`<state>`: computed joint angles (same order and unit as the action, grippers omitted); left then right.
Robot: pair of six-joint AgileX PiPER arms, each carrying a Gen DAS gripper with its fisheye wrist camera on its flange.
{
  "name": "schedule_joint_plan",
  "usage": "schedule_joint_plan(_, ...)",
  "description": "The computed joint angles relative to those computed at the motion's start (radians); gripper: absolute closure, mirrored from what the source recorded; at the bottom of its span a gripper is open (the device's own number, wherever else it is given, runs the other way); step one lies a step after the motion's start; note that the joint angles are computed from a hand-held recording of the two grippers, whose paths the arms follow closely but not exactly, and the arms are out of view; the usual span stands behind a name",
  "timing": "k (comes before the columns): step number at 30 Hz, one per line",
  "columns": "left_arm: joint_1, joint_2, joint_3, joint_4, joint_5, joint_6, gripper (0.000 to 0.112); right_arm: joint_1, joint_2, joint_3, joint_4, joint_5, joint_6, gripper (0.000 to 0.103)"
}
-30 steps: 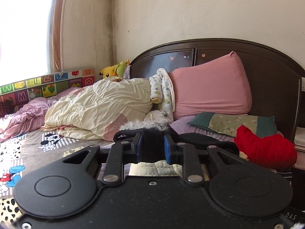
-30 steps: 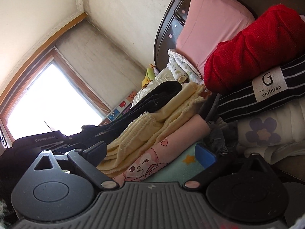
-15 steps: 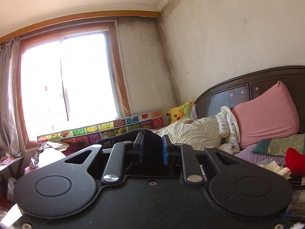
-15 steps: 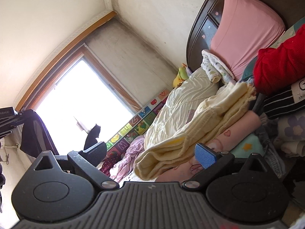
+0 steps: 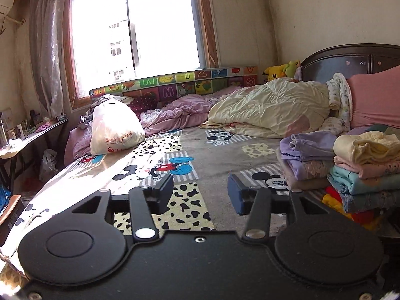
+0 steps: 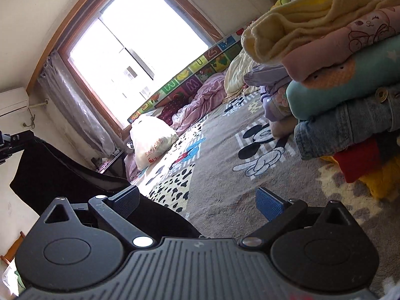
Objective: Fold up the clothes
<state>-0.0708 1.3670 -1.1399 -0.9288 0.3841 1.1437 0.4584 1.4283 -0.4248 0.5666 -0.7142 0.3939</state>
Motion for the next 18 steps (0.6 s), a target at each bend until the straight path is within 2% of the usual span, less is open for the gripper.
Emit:
schedule_joint_plan(2, 0.053, -0.01, 0.061, -0.032, 0.011, 0.034, 0.065, 0.013, 0.019, -0.006, 0.004, 0.018, 0.016, 0.004)
schedule_joint_plan(7, 0.174, -0.005, 0.181, -0.088, 0.048, 0.103, 0.062, 0.04, 0.047, 0.023, -0.03, -0.004, 0.126, 0.004)
schedule_joint_plan(10, 0.217, 0.006, 0.231, -0.091, 0.059, 0.111, 0.062, 0.005, 0.1, 0.023, -0.165, -0.018, 0.274, 0.005)
schedule_joint_plan(12, 0.239, 0.01, 0.249, -0.093, 0.082, 0.108, 0.062, -0.031, 0.155, 0.005, -0.296, -0.035, 0.393, 0.01)
schedule_joint_plan(14, 0.249, 0.01, 0.265, -0.096, 0.093, 0.113, 0.06, -0.054, 0.211, -0.02, -0.404, -0.057, 0.491, 0.021)
schedule_joint_plan(15, 0.252, 0.014, 0.272, -0.104, 0.096, 0.122, 0.059, -0.065, 0.244, -0.039, -0.46, -0.071, 0.541, 0.021)
schedule_joint_plan(18, 0.251, 0.037, 0.282, -0.114, 0.117, 0.137, 0.057, -0.044, 0.288, -0.089, -0.498, -0.054, 0.561, 0.024)
